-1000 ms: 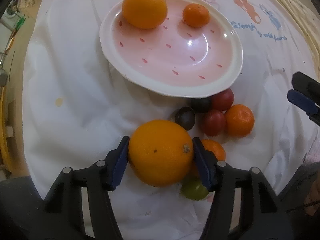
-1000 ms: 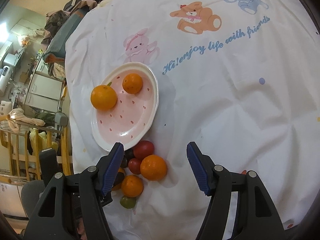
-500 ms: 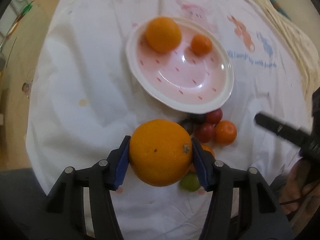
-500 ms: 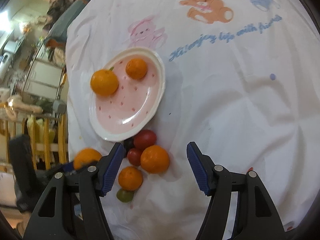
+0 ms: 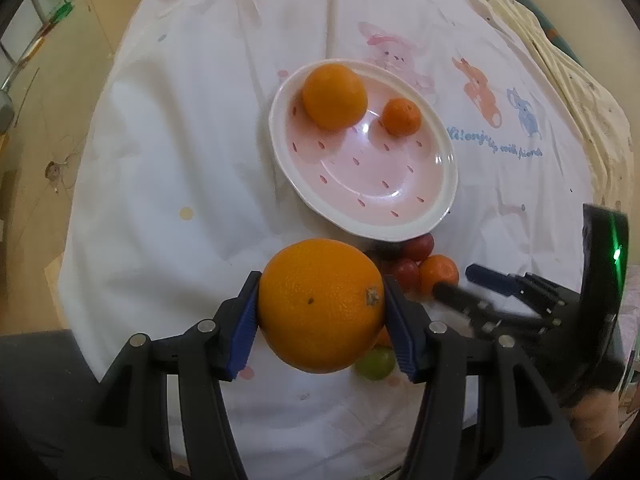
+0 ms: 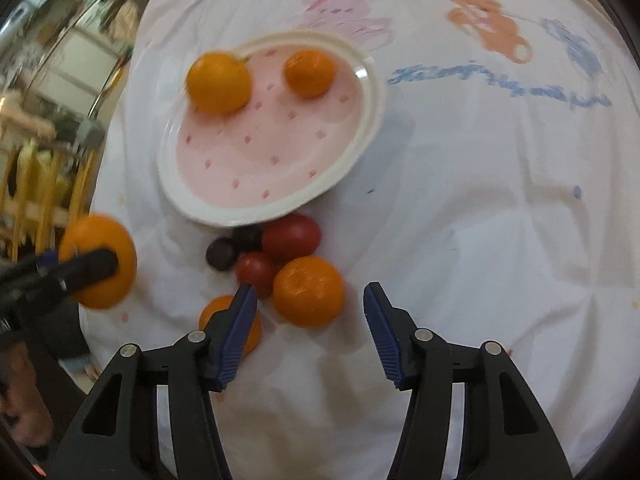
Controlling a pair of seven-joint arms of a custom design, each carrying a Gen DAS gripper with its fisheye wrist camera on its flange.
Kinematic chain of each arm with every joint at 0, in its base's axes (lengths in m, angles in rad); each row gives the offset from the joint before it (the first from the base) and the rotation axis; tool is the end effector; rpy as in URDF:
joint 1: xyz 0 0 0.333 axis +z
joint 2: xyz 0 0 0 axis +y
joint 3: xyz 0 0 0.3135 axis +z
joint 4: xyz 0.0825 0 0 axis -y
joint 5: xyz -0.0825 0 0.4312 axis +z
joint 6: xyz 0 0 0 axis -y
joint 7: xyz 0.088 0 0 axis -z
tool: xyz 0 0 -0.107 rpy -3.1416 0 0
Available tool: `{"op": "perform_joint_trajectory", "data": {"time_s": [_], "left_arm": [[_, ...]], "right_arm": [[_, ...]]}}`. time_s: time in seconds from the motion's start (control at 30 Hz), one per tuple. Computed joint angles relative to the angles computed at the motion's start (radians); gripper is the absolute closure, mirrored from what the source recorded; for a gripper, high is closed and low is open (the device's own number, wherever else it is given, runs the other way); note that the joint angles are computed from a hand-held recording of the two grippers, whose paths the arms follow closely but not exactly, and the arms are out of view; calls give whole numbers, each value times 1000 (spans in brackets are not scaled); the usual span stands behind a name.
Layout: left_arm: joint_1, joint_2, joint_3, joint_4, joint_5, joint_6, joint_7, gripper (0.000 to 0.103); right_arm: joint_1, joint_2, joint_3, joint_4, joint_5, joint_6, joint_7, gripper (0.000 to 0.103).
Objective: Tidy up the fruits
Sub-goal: 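Grasp a tangerine from the cluster with the right gripper while the left holds the orange, then lower the tangerine onto the plate and open the right gripper while the left carries the orange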
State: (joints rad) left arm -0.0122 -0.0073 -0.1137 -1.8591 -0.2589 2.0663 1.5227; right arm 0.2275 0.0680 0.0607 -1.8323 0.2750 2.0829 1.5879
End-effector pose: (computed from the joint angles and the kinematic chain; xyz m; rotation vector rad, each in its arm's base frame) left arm 0.6200 -0.0921 0.5226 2.1843 -2.1385 0.4888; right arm 0.6146 0.1956 0.4914 -2.1604 1.8450 0.1414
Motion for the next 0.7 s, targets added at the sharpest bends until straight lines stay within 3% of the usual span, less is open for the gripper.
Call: {"op": "perform_joint_trajectory", "data": {"time_s": [0.1, 0.27, 0.7], "left_arm": [[2, 4, 2, 5, -2, -1, -6, 50], [1, 5, 1, 4, -10, 2, 2, 50], [-7, -1, -4, -3, 7, 27, -12, 50]], "right_arm": [[12, 19, 8, 15, -58, -16, -20, 45], [24, 45, 15, 29, -132, -25, -36, 58], [-6, -32, -8, -35, -44, 20, -63, 61]]}}
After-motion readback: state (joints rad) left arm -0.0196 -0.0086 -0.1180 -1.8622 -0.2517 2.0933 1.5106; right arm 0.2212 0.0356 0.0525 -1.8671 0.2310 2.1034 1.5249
